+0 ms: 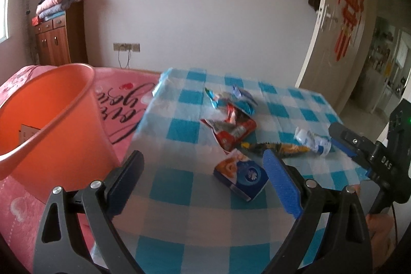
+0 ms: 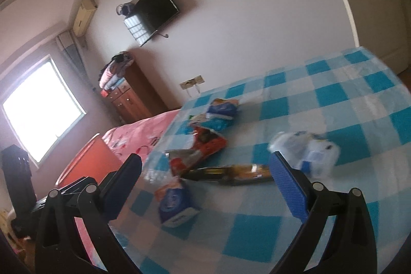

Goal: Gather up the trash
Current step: 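Move both tools back to the remaining trash on the table, then grasp the blue Vinda tissue pack with the left tool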

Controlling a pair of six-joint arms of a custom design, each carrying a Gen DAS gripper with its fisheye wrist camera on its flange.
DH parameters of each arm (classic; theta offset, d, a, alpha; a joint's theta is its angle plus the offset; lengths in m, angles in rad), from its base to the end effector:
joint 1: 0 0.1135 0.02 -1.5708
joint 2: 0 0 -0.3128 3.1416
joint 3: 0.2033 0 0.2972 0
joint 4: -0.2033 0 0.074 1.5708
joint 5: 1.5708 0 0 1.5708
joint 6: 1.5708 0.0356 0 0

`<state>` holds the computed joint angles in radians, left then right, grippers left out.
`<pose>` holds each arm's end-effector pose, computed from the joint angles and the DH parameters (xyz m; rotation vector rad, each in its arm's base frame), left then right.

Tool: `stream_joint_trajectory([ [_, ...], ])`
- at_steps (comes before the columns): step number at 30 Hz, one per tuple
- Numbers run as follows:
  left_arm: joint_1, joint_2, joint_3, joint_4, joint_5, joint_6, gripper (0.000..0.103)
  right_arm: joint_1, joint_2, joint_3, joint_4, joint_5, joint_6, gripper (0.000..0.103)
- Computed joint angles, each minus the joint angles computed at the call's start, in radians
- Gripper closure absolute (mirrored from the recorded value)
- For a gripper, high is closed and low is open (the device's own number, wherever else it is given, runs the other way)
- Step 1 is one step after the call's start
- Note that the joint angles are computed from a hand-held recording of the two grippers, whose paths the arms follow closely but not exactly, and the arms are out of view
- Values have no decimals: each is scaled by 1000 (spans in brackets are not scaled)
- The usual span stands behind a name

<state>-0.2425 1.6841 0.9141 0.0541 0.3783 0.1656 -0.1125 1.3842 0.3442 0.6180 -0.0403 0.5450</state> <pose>0.3724 -0.1057 0.1945 0.6512 2.1739 -0.4721 0.2595 -0.0279 0.1553 0.6230 1.9074 0.3181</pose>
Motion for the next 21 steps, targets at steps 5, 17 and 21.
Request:
stream_joint_trajectory([
  [5,-90,45,75,-50,-105,7,9,-70,-8,-13,-20,-27,1,5],
  [17,-324,331,459,-214,-305,52,9,-318,100,20,-58,-251,-16,5],
  [21,-374,473,650,-305,-387,75,9,-354,131,45,-86,-297,-47,5],
])
